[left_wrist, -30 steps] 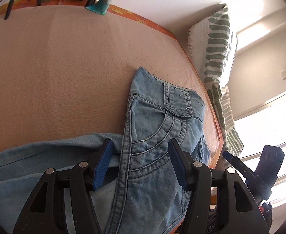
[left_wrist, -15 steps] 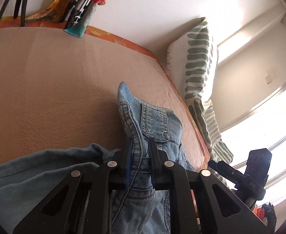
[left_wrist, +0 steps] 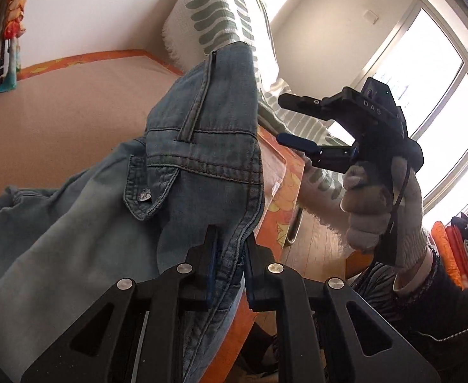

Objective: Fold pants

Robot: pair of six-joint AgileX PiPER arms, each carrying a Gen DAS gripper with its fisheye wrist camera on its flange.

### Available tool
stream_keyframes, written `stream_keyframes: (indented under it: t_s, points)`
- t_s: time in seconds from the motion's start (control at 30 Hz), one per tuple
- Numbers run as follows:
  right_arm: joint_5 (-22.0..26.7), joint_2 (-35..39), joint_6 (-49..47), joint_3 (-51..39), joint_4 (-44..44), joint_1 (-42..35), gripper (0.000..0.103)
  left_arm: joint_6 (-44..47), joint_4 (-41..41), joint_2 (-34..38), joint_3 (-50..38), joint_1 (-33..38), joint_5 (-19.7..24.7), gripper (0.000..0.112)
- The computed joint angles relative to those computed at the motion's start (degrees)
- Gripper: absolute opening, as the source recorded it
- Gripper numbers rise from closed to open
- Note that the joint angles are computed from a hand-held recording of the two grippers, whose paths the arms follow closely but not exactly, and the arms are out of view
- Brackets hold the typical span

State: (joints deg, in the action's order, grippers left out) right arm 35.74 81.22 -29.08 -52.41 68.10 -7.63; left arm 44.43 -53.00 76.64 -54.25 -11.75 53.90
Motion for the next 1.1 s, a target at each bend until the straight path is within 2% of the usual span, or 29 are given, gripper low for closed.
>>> stream_keyframes:
  t_s: [0.13, 0.2, 0.3, 0.43, 0.57, 0.67, 0.73, 0.8, 0.87, 0.93, 0.97, 1.03, 1.07, 1.1]
  points:
    - [1.6, 2.1, 0.2, -1.1, -1.2, -1.5, 0.074, -0.9, 1.1, 3.5, -0.3, -2.8, 1.1, 0.012]
    - [1.3, 2.8, 1.3, -2.5, -3.8, -1.4, 0.074, -2.5, 3.6, 3.8, -0.4, -5.2, 0.0, 0.012]
    - [2.1, 5.1, 1.0, -6.1, -7.3, -1.2, 0.074, -3.1, 5.5, 2.4, 0.1, -7.2, -0.5, 0.012]
    - [3.5, 11.5, 0.8, -14.0, -13.1, 1.6, 0.074, -3.4, 5.4, -2.1, -0.1, -5.5, 1.6, 0.012]
    - [5.4, 21.2, 1.1, -23.2, -16.5, 5.0, 0.074, -5.4, 9.1, -9.3, 2.1, -1.2, 1.9, 0.013]
    - [7.0, 28.4, 5.1, -31.1, -21.9, 6.8, 0.074, -6.7, 14.4, -12.8, 3.8, 2.0, 0.5, 0.013]
    - [8.3, 32.3, 8.2, -35.7, -26.7, 7.4, 0.077, -6.2, 15.7, -14.7, 5.9, 6.0, 1.8, 0.013]
    - [10.9, 35.5, 6.4, -38.3, -24.2, 6.3, 0.081, -2.5, 14.9, -14.3, 8.0, 12.6, 3.9, 0.013]
    - [11.3, 36.1, 0.9, -37.2, -17.8, 4.8, 0.081, 0.3, 15.2, -14.1, 10.0, 17.0, 5.2, 0.013]
    - [15.7, 37.7, -2.5, -38.5, -14.0, 4.1, 0.075, 1.4, 15.5, -14.0, 12.3, 18.7, 4.8, 0.013]
    - [17.1, 38.1, -3.4, -38.8, -13.5, 4.3, 0.064, 2.3, 15.4, -13.3, 12.7, 19.7, 5.1, 0.013]
    - [16.3, 36.9, -4.9, -37.5, -15.1, 5.9, 0.056, 2.9, 15.8, -12.6, 13.2, 20.4, 5.4, 0.013]
    - [16.4, 36.3, -6.2, -36.8, -14.9, 6.4, 0.042, 2.5, 16.2, -12.4, 13.0, 20.3, 5.5, 0.013]
    - [14.9, 35.3, -5.9, -35.7, -15.6, 7.0, 0.036, 2.5, 16.3, -12.2, 13.0, 20.0, 5.2, 0.013]
